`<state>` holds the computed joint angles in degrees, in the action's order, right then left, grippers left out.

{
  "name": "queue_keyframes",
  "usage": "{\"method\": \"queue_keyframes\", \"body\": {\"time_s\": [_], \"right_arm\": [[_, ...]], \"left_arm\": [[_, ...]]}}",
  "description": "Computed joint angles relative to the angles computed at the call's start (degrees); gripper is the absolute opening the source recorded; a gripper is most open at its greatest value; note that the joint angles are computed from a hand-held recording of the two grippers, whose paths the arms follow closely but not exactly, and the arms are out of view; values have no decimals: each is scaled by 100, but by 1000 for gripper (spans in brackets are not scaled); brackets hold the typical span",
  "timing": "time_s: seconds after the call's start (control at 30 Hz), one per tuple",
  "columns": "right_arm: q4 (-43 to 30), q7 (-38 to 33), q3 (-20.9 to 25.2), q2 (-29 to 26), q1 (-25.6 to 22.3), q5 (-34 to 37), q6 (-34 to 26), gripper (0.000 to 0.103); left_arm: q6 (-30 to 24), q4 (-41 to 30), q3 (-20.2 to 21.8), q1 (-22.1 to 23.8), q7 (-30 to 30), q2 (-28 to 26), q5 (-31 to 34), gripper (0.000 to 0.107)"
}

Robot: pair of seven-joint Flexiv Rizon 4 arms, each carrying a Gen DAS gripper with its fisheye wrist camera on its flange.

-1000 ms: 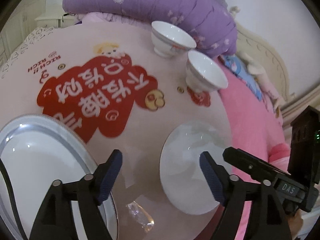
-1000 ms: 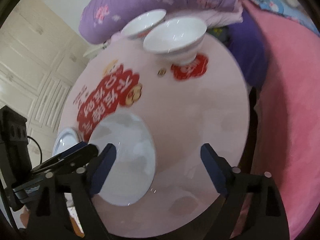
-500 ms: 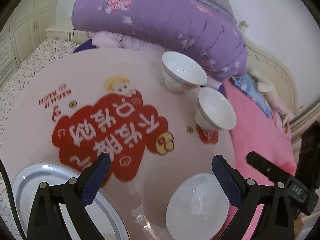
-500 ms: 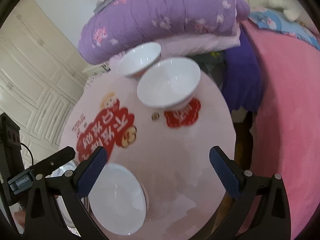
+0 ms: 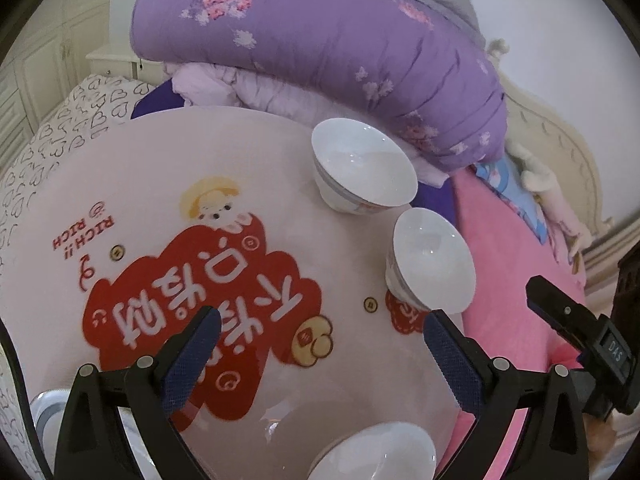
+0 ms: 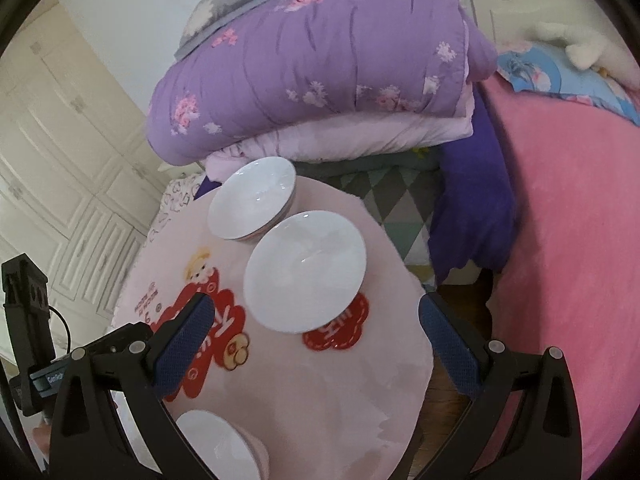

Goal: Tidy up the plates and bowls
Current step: 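Move both grippers to the remaining white bowls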

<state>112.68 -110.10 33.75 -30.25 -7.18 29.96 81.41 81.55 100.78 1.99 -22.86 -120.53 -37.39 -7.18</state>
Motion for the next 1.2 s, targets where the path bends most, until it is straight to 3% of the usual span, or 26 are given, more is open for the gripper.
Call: {"method": "queue_keyframes", "body": {"time_s": [0.5, 0.8, 0.97, 1.07, 1.2], "right_arm": [[-746, 485, -637, -711, 395, -408, -678, 103], [-903, 622, -737, -899, 463, -572, -819, 95], [-938, 735, -788, -946, 552, -691, -867, 88], [-1002, 793, -766, -1012, 537, -707, -947, 77], [-1044, 844, -780, -1062, 571, -737, -1047, 45]], "left_arm": [[-1114, -1885, -188, 152, 186, -1259, -189, 97], [-1536, -2763, -336, 232, 209, -1900, -257, 90], [-1700, -3138, -518, 335, 334, -2213, -394, 76], [-1769, -3329, -667, 417, 466, -2386, -532, 60], [-1759, -3499, -844, 525, 639, -2568, -716, 37]]}}
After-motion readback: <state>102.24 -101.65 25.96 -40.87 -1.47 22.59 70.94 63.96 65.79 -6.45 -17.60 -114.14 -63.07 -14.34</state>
